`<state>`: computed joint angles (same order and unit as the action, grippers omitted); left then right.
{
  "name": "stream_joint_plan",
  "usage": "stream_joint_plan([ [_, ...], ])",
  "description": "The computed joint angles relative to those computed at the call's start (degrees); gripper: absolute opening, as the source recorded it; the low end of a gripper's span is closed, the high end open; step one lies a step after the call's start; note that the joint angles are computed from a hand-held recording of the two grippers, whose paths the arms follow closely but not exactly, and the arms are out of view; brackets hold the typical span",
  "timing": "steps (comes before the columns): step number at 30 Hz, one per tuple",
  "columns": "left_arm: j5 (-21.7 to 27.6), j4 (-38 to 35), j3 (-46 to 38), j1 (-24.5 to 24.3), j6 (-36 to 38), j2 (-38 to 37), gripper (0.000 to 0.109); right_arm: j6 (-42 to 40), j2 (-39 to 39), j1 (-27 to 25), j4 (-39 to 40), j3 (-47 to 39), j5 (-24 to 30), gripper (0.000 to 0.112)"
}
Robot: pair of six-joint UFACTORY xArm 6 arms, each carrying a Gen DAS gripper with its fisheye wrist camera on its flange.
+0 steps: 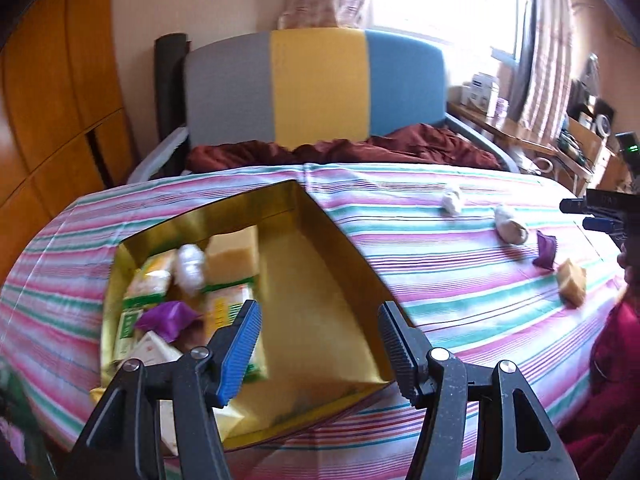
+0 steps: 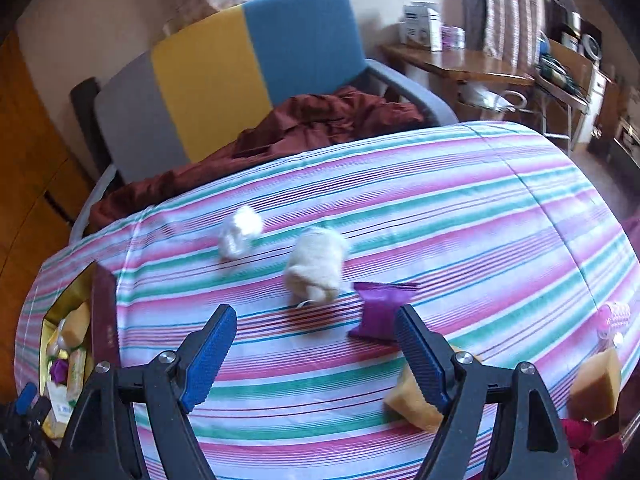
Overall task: Organize objects
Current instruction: 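Grasp a plastic-wrapped bundle on the table with the left gripper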
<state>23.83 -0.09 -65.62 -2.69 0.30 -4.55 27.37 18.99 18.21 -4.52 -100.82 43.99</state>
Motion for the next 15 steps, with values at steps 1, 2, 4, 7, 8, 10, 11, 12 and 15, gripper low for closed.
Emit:
stream_joint_plan([
  [1,0.37,-1.02,-0.82,-0.60,1.02,0.64,0.062,1.78,-0.80,-1.09,-0.15,1.50,-0.97,0.082],
  [2,0.74,-2.03,-1.58,-1.29,2.03,1.24,0.062,3.51,-1.57,-2.16,-0.19,3.10,-1.99,0.082],
  [4,1.65,-3.44,-3.38,-2.79,3.45,2.62,0.062,7.81,-3.35,-4.12,-1.22,7.07,-4.69,0.082],
  [7,2.77,-3.84,-5.73,-4.73,4.41,4.60,0.062,13.03,-6.08,-6.86,1.03,13.91,-9.23,0.082],
  [8,3.24,-3.71,-6.92,-5.51,4.59,5.67,0.062,13.91,-6.57,-7.65,3.10,15.08,-9.37,0.082],
  [10,4.89,-4.15,-9.69,-6.74,4.89,8.00,0.062,17.05,-8.30,-9.07,5.13,18.44,-12.78,0.082],
  [11,5.85,-4.56,-11.32,-7.32,4.96,9.36,0.062,18.82,-8.72,-9.51,4.05,19.10,-13.27,0.082],
  [12,6.66,-4.82,-12.87,-7.81,5.01,10.65,0.062,19.75,-8.86,-9.80,3.69,19.33,-13.10,0.082],
  [15,8.78,-4.89,-17.72,-9.61,5.58,14.70,0.062,15.71,-8.26,-9.98,10.49,19.27,-12.97,0.082],
])
